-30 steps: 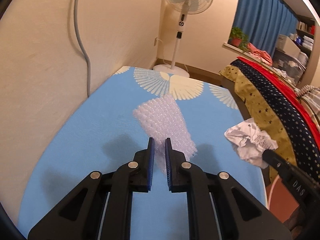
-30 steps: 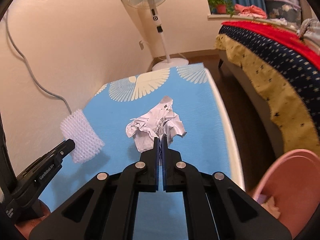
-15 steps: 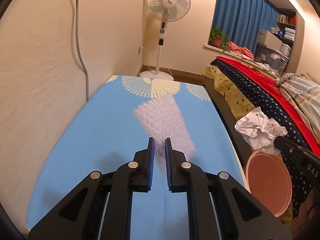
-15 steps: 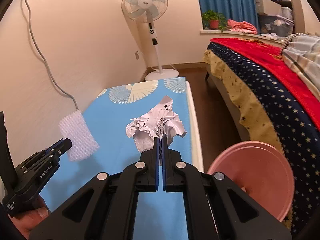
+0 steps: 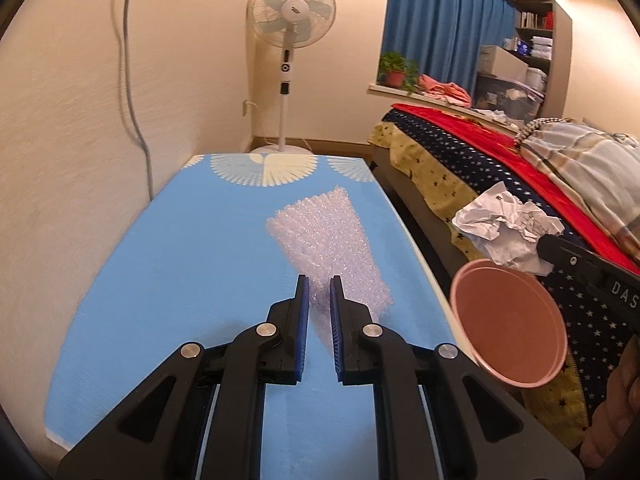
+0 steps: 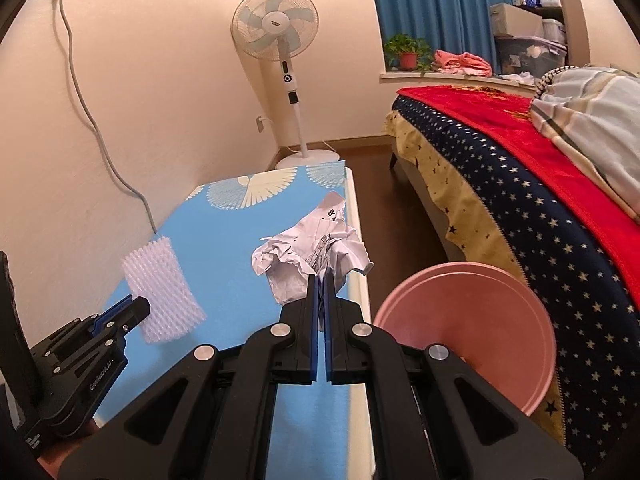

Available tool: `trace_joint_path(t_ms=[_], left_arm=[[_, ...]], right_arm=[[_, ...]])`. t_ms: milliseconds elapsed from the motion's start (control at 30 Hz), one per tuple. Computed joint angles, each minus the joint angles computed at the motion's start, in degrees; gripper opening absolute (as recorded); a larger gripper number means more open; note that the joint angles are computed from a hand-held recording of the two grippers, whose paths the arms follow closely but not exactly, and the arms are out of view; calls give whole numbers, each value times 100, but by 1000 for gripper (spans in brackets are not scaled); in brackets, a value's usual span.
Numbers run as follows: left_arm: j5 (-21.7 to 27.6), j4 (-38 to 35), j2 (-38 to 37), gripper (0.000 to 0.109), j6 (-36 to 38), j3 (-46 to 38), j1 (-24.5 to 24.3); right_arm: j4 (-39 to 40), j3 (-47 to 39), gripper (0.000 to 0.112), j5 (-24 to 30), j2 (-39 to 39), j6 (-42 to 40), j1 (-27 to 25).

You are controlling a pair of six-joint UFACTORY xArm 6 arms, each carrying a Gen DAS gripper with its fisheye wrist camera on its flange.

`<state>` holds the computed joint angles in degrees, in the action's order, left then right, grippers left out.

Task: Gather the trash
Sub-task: 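Carry the foam pad with the left gripper while the right carries the foil to the bin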

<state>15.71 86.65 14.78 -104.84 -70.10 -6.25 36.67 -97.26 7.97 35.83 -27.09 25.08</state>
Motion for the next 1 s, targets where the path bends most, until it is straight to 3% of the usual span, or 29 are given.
trace_joint_path(t_ms=[200, 667, 1000], left_arm=[[-73, 229, 30, 11, -115, -47, -91], [-198, 487, 299, 11, -278, -387, -240], [-418, 638, 705, 11, -301, -880, -384]], right_arm=[[9, 348, 2, -288, -205, 13, -42], [-781, 515, 3, -503, -221, 902, -298], [-2268, 612, 3, -656, -213, 2461, -644]])
